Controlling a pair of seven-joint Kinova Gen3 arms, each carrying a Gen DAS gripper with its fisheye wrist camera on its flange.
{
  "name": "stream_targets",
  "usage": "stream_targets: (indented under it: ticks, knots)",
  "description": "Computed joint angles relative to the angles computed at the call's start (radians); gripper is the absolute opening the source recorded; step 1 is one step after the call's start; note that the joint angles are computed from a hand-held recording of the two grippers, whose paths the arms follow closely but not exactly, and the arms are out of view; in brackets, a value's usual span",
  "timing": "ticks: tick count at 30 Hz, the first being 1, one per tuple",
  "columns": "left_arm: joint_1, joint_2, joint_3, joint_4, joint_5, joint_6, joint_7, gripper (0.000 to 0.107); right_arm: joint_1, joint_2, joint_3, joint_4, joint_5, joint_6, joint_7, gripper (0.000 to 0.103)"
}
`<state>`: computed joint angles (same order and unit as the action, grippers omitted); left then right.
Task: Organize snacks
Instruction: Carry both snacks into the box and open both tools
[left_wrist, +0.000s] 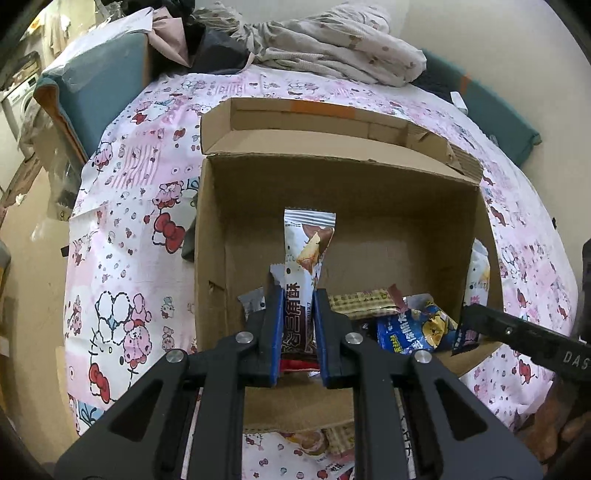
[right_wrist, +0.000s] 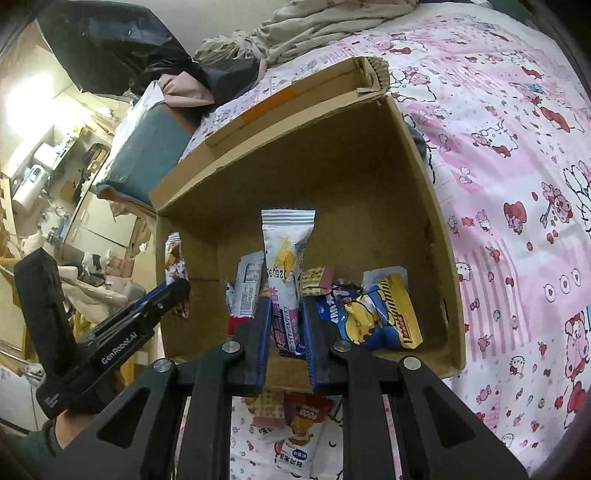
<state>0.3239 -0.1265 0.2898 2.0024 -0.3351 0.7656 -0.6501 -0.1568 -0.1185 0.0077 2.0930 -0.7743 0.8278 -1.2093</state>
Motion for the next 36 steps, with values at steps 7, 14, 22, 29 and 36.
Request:
stream_targets:
  ticks: [7, 14, 22, 29, 36]
  knots:
    - [0.009, 0.002, -0.004, 0.0, 0.003, 0.005, -0.008, 0.014, -0.003, 0.013, -0.003, -0.007, -0.007, 0.008, 0.004, 0.018]
    - [0.025, 0.017, 0.02, -0.016, -0.033, 0.032, 0.013, 0.022, -0.002, 0.009, 0.001, 0.004, -0.048, 0.001, 0.048, 0.021]
    - [0.032, -0.001, 0.034, -0.01, -0.079, 0.026, 0.067, 0.078, -0.006, -0.015, 0.005, 0.019, -0.045, -0.054, 0.023, 0.04]
    - [0.024, -0.017, 0.027, -0.006, -0.067, 0.023, 0.071, 0.083, -0.013, -0.05, 0.014, 0.041, -0.039, -0.117, -0.017, 0.084]
    - [0.018, -0.04, 0.043, 0.005, -0.07, 0.031, 0.074, 0.083, -0.029, -0.062, 0.007, 0.032, 0.032, -0.131, -0.105, 0.084]
